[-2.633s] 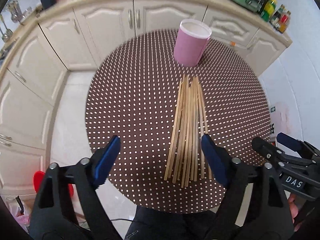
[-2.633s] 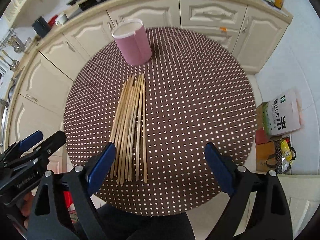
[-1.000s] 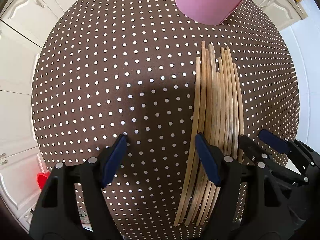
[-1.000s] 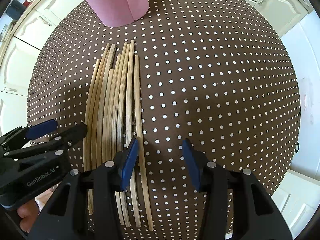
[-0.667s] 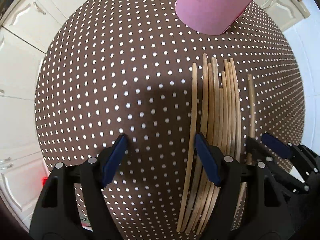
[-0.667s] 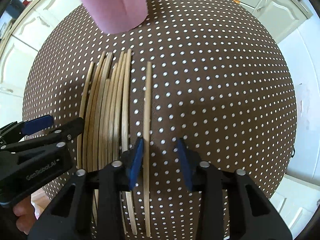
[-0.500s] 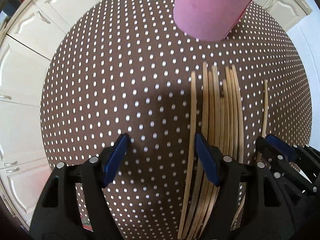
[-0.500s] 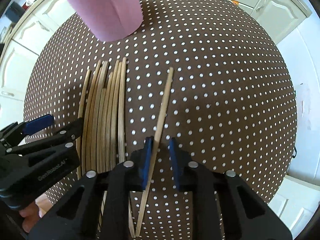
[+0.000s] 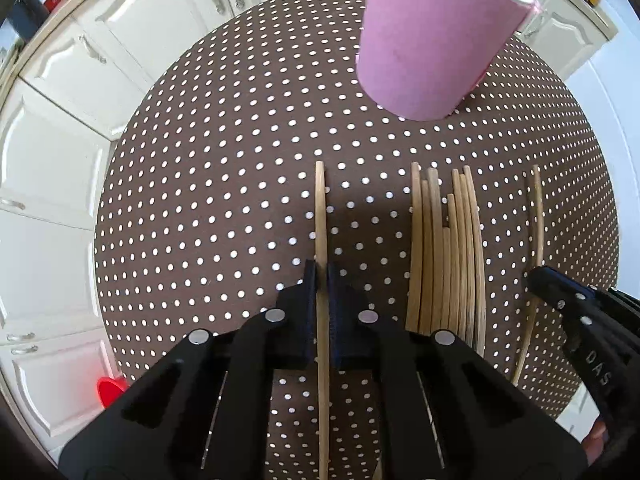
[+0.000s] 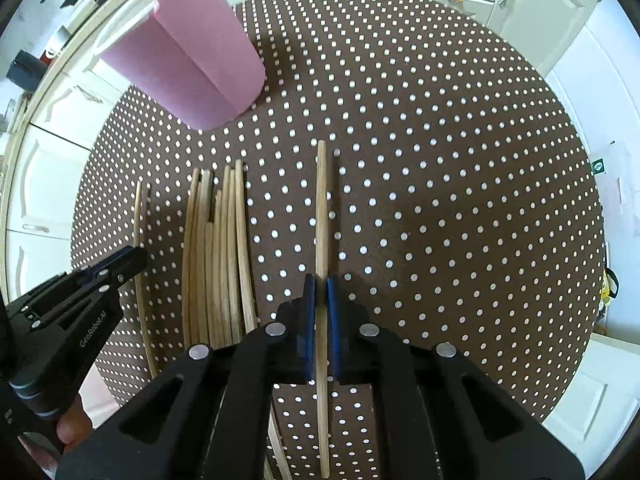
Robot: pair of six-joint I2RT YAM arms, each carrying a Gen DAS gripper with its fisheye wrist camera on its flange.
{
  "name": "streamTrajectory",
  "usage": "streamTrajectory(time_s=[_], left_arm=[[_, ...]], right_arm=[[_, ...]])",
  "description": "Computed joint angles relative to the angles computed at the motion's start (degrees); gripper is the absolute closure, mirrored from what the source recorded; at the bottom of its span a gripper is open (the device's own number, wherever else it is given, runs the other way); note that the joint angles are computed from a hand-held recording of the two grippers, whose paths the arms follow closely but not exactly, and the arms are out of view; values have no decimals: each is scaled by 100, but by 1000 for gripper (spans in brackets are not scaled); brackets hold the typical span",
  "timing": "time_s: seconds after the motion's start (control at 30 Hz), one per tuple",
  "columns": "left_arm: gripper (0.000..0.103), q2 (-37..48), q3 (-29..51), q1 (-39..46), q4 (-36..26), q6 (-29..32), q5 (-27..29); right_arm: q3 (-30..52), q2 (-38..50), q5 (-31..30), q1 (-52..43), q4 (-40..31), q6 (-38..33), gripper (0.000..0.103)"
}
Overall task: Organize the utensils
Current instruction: 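Lift the held chopsticks upright with both grippers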
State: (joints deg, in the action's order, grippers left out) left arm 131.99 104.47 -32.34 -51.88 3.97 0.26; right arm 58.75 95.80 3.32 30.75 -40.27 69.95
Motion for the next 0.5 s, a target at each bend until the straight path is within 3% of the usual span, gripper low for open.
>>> streamTrajectory(time_s=[0.37, 0.5], left_arm=[[97, -541, 348, 181, -202, -238, 211], [97, -1013, 24, 309, -76, -206, 340]], right_arm=[[126, -993, 674, 13, -576, -18, 98], [264, -1420, 1023, 72, -931, -2, 98]])
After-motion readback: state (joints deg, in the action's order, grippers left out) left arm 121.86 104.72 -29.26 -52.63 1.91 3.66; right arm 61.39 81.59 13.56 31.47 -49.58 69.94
